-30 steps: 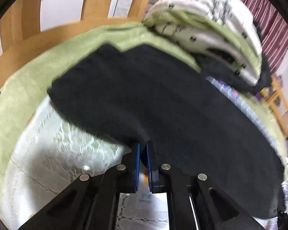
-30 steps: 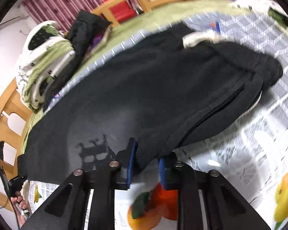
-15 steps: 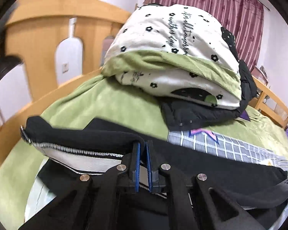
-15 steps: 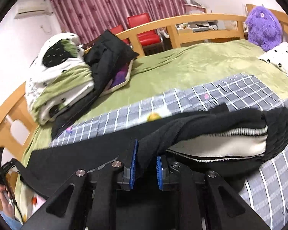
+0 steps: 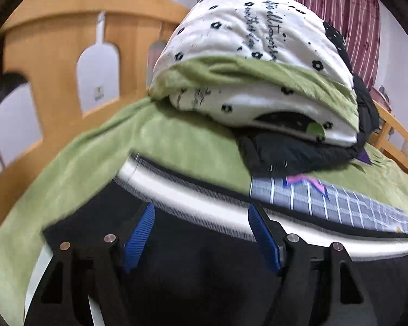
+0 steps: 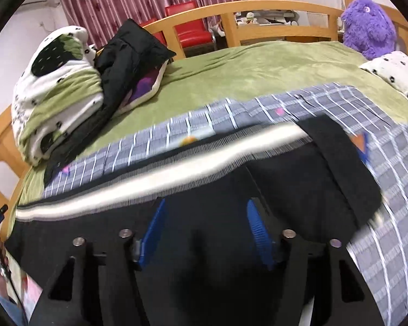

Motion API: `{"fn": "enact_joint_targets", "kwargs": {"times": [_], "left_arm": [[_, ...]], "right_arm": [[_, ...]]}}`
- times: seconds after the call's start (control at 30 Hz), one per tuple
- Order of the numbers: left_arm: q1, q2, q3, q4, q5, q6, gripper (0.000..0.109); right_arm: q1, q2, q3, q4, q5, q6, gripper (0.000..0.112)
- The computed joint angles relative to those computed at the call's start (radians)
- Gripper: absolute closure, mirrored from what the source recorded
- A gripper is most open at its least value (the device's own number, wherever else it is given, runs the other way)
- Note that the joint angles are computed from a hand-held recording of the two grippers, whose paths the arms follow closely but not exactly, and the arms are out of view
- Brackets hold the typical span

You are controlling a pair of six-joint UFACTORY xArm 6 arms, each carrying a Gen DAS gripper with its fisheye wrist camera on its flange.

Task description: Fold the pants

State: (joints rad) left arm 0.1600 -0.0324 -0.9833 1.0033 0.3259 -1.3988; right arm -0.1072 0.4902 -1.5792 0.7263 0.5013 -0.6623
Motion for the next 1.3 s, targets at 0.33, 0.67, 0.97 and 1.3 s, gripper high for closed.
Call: {"fn": "enact_joint_targets", "kwargs": {"times": [0.33,0.67,0.97,1.3], "left_arm": [[0.059,-0.255,0.492,-0.401,-0.209,0.235,0.039],[0.117,-0.037,0.291,-0.279,-0.223,0.071,0.040],[0.051,-0.058,0.176,-0.216,-0.031,0.089,0.095],[-0.117,-0.519,0.462,-0.486,0.076,0.365,0.095]], "right_arm": [[-0.096,-0.153,0.312,0.174,0.072,-0.073,0.046],[-0.041,0.071,0.053,0.202,0.001,0.036,0.045],[-0.072,0.044,0.039,0.167,0.013,0.097,0.101],[-0.209,-0.280,0.292,0.159,0.090,-0.116,0.102]]}}
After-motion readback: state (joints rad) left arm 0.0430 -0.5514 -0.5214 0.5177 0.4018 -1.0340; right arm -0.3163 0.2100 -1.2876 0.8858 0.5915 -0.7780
